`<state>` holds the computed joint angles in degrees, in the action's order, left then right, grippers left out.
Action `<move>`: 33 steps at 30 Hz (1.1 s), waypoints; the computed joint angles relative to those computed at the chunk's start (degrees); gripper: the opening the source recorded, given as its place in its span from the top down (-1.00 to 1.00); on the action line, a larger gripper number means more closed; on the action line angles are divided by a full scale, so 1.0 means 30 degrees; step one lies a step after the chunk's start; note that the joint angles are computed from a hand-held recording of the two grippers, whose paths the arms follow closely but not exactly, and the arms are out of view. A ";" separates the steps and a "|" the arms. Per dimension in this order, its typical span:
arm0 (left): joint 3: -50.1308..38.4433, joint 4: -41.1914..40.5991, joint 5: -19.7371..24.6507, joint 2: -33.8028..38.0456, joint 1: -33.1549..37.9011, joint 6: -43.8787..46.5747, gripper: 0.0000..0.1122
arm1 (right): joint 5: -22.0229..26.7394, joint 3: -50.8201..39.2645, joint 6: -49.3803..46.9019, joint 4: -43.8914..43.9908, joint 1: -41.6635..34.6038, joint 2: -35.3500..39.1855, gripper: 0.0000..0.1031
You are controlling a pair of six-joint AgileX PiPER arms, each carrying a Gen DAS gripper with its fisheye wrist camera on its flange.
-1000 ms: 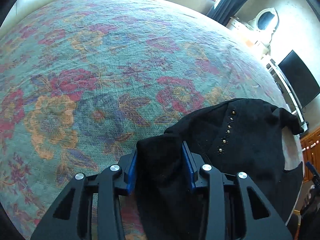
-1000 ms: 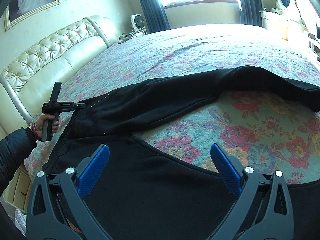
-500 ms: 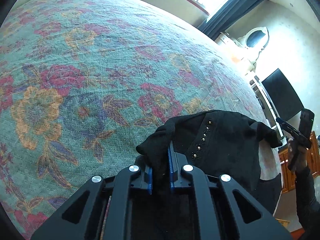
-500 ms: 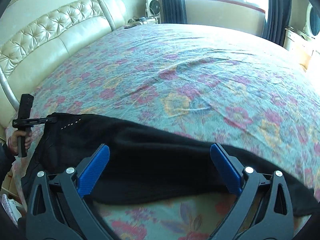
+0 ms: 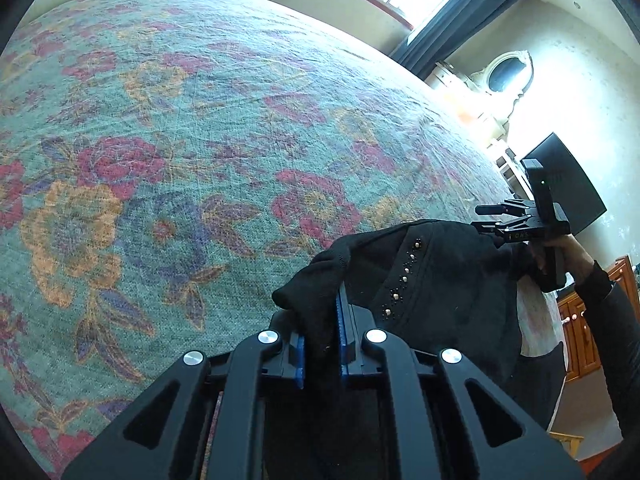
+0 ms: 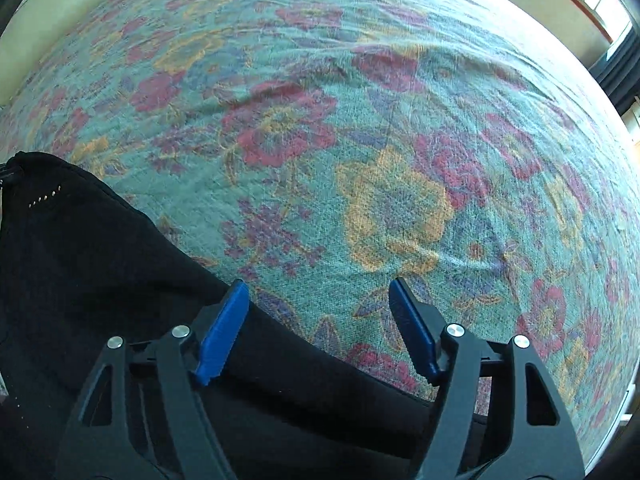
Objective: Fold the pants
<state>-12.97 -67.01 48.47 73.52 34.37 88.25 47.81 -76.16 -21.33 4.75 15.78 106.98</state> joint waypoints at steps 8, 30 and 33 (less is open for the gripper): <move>-0.0427 -0.0678 -0.0385 0.2178 0.0230 0.0224 0.77 | 0.3911 -0.0730 -0.5059 0.4031 -0.2632 0.0513 -0.47; 0.0442 -0.0411 0.2368 -0.1021 0.2398 -0.0055 0.76 | -0.2373 0.7398 -0.8680 0.6372 -0.3441 -0.8303 0.83; 0.0551 0.1600 0.6088 -0.3838 0.5265 -0.0739 0.76 | -0.3494 1.0505 -1.0218 0.7356 -0.3724 -1.2730 0.84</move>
